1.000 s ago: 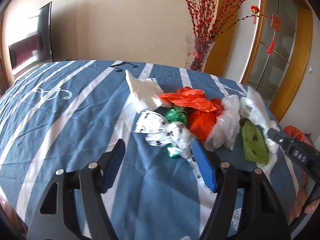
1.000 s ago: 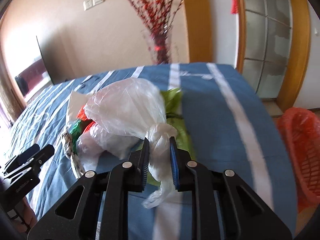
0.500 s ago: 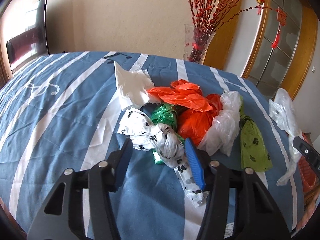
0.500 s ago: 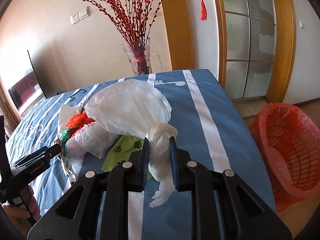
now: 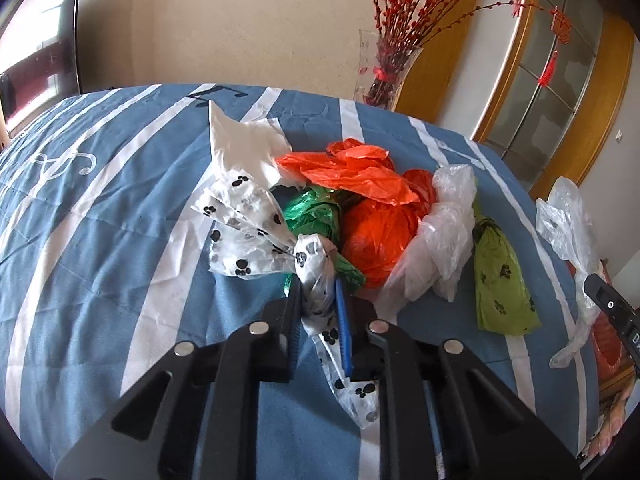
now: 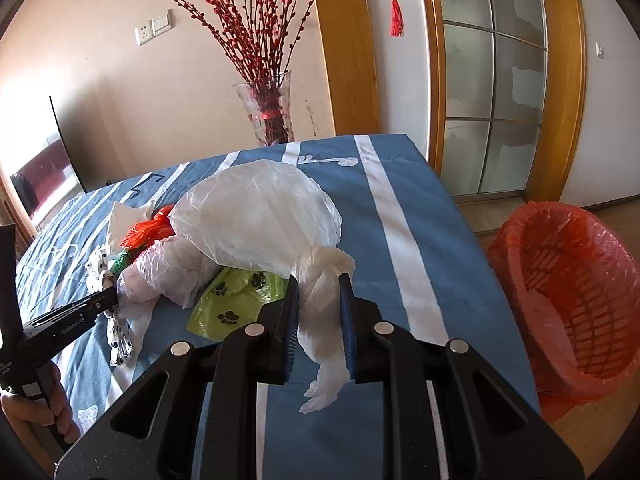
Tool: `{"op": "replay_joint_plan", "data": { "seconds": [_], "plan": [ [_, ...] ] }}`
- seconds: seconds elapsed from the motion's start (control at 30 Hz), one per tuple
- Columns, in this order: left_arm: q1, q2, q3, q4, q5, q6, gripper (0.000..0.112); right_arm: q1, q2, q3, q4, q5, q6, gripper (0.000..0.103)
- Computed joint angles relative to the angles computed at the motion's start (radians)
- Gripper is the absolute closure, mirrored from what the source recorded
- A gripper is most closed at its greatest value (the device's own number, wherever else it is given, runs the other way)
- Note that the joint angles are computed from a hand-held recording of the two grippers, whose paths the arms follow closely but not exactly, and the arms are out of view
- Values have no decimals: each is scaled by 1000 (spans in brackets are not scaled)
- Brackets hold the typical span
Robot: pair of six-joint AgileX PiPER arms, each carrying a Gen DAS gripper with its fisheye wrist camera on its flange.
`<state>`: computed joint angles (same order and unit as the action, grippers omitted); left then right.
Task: Collect trash
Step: 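Return to the table, grasp the white paw-print bag with the left tool while the right grasps a clear bag, then carry the paw-print bag and clear bag to the red basket and release them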
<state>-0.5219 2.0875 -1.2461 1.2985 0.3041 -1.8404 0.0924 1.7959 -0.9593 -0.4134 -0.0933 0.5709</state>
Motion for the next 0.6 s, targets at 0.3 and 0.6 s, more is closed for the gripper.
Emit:
{"op": "replay_joint_plan", "data": {
  "seconds": [0.3, 0.6],
  "plan": [
    [-44, -104, 67, 165, 21, -144, 96, -39, -58, 47, 108, -21, -121, 83],
    [-124, -129, -6, 102, 15, -28, 96, -127, -125, 111, 48, -55, -71, 83]
  ]
}}
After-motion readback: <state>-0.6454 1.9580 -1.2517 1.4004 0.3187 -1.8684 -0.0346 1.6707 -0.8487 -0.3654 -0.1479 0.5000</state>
